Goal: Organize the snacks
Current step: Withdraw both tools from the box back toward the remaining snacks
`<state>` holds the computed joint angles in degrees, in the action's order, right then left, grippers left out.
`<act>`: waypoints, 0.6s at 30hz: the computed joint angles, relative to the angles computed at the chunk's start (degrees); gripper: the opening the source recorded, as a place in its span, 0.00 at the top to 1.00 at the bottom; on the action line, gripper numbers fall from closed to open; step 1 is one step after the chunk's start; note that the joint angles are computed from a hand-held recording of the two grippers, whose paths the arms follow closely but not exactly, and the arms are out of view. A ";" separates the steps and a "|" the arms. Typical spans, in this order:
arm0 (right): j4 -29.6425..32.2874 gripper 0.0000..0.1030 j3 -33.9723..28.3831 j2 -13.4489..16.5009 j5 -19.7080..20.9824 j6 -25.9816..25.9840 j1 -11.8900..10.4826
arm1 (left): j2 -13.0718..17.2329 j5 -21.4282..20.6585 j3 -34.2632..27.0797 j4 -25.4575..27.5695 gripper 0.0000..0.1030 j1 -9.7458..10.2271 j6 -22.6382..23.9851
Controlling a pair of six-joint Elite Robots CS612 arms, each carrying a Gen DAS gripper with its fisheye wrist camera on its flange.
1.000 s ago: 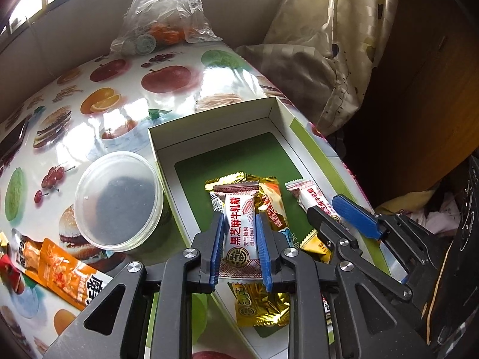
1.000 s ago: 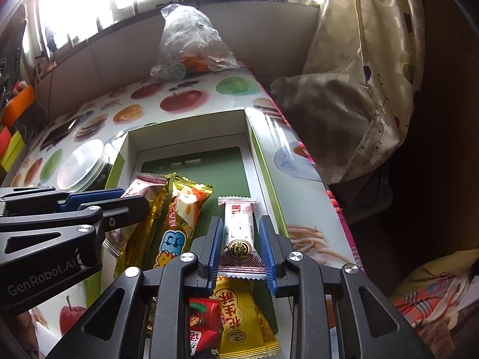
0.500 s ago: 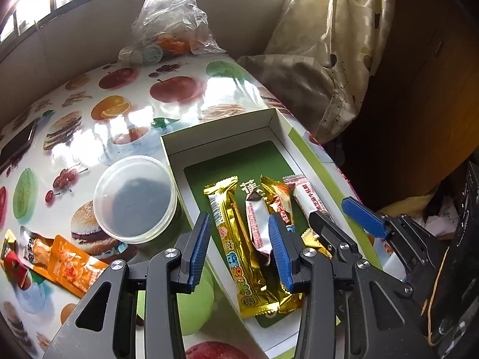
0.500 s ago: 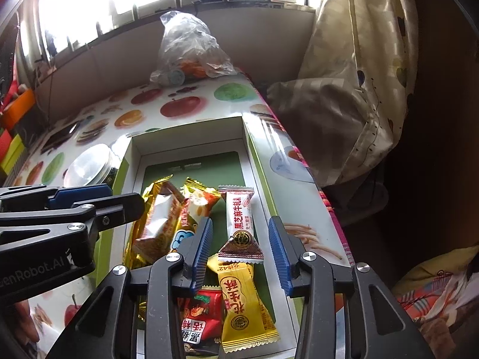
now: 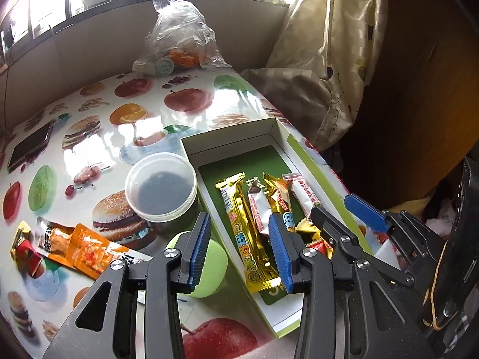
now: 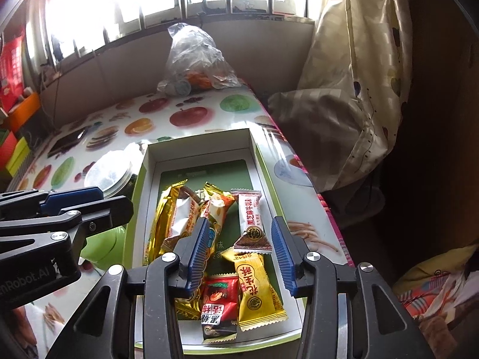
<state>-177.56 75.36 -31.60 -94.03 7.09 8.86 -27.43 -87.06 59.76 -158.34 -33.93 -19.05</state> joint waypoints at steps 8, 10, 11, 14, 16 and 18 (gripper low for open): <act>-1.86 0.58 1.41 -0.91 0.64 0.09 0.65 | -2.22 1.51 4.63 -3.60 0.60 0.11 -0.94; -2.48 0.58 1.74 -1.08 1.01 -0.15 0.84 | -2.75 2.05 5.79 -4.52 0.60 0.14 -1.03; -2.59 0.58 1.84 -1.17 1.12 -0.23 0.95 | -2.99 2.13 6.35 -4.99 0.60 0.19 -1.13; -3.12 0.58 2.05 -1.34 1.55 -0.42 1.30 | -3.73 2.40 8.02 -6.01 0.60 0.37 -1.92; -3.55 0.57 2.22 -1.45 1.98 -0.74 1.54 | -4.23 3.04 9.15 -6.98 0.60 0.43 -2.10; -3.86 0.57 2.29 -1.53 2.26 -1.22 1.82 | -4.74 3.46 10.24 -7.82 0.60 0.53 -2.45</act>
<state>-181.42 77.65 -33.13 -91.77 5.87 10.68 -32.18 -83.60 70.00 -166.16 -33.40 -21.50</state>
